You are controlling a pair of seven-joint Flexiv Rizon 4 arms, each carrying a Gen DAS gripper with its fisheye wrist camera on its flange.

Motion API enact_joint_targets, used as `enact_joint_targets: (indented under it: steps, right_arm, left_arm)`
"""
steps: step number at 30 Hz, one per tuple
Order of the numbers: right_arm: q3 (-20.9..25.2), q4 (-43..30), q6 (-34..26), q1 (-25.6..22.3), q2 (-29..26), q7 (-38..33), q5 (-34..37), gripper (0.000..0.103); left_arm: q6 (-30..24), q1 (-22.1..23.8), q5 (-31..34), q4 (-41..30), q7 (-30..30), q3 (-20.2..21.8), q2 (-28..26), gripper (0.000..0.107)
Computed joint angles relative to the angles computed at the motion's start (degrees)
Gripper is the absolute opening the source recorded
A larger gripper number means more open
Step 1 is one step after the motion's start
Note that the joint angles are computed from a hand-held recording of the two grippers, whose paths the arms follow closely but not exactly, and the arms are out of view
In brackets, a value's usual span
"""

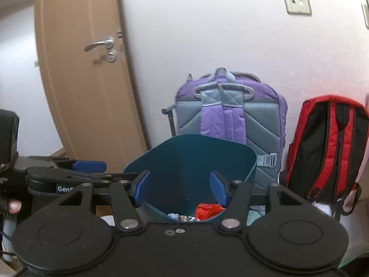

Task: Collect trash
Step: 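Withdraw both tools from the bin and lower them toward the floor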

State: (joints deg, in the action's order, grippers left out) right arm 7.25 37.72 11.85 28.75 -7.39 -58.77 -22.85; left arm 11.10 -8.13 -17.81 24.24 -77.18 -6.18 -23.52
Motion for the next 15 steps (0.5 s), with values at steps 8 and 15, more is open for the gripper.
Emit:
enact_joint_targets:
  steps: [8, 15]
  right_arm:
    - [2.3, 1.2, -1.2, 3.8, 2.5, 0.0, -3.5, 0.057]
    - [5.2, 7.1, -0.7, 4.0, 6.2, 2.1, -3.5, 0.057]
  left_arm:
    - [6.1, 3.2, -4.9, 19.1, 5.3, 1.0, 12.8, 0.086]
    - [8.5, 4.5, -9.0, 31.7, 9.6, 3.7, 20.9, 0.087]
